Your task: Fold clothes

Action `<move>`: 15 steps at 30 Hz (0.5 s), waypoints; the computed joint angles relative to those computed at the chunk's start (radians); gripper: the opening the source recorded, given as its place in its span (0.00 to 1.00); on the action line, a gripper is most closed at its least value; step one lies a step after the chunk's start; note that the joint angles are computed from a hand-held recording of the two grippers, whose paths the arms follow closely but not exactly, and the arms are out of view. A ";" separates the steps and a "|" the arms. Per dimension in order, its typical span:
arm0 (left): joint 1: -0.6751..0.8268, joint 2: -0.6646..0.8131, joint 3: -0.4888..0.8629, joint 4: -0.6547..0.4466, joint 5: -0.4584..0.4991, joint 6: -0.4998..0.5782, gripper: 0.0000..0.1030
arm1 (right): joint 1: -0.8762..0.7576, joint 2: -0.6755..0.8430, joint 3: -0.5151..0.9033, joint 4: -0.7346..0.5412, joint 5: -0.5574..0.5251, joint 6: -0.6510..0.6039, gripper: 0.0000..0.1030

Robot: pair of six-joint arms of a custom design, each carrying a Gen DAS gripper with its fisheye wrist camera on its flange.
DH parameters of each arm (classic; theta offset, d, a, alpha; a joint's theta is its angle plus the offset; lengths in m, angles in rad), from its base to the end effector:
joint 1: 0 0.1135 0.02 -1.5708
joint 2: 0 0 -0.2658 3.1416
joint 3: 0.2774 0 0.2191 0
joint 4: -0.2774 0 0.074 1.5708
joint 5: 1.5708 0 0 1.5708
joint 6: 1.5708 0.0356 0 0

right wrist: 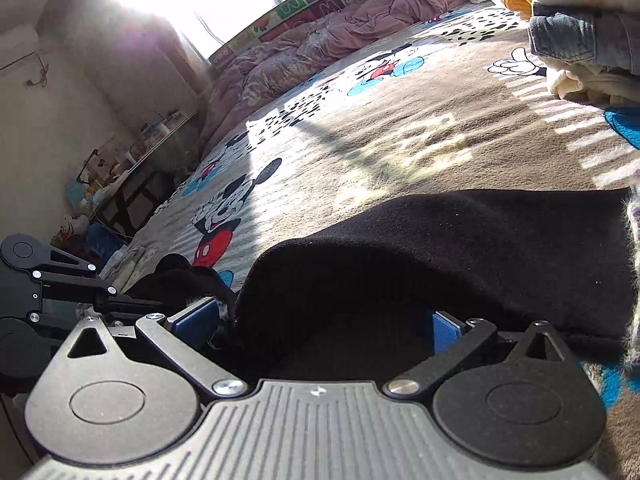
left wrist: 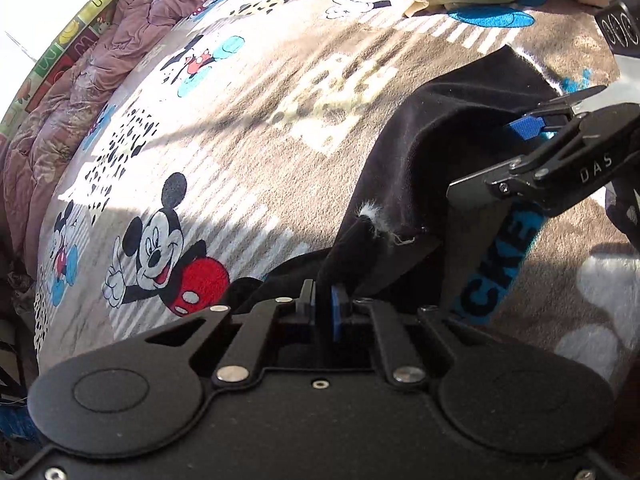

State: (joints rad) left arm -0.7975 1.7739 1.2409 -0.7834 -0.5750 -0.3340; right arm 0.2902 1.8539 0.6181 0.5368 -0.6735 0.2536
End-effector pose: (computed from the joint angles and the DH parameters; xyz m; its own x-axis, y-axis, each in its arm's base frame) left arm 0.2316 -0.2096 0.2179 -0.8042 0.4300 -0.4103 0.2554 0.8734 0.4147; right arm 0.2793 0.1066 0.1239 -0.7677 -0.0246 -0.6403 -0.5047 0.6390 0.5806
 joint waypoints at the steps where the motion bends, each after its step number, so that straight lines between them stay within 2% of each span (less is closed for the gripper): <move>1: 0.007 -0.010 0.021 -0.017 -0.025 -0.011 0.07 | -0.001 0.003 0.000 0.001 -0.001 0.004 0.99; 6: 0.048 -0.009 0.125 -0.049 -0.174 -0.068 0.07 | 0.026 -0.026 -0.022 0.008 0.023 -0.040 0.99; 9: 0.074 0.017 0.185 -0.022 -0.243 -0.082 0.07 | 0.050 -0.059 -0.047 0.020 0.053 -0.089 0.99; 15: 0.096 0.143 0.358 0.105 -0.326 -0.016 0.06 | 0.086 -0.095 -0.076 0.035 0.092 -0.181 0.99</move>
State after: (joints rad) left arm -0.7013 1.9170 1.5985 -0.6787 -0.9010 -0.3504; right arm 0.3761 1.7589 0.5425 0.5713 -0.5816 0.0725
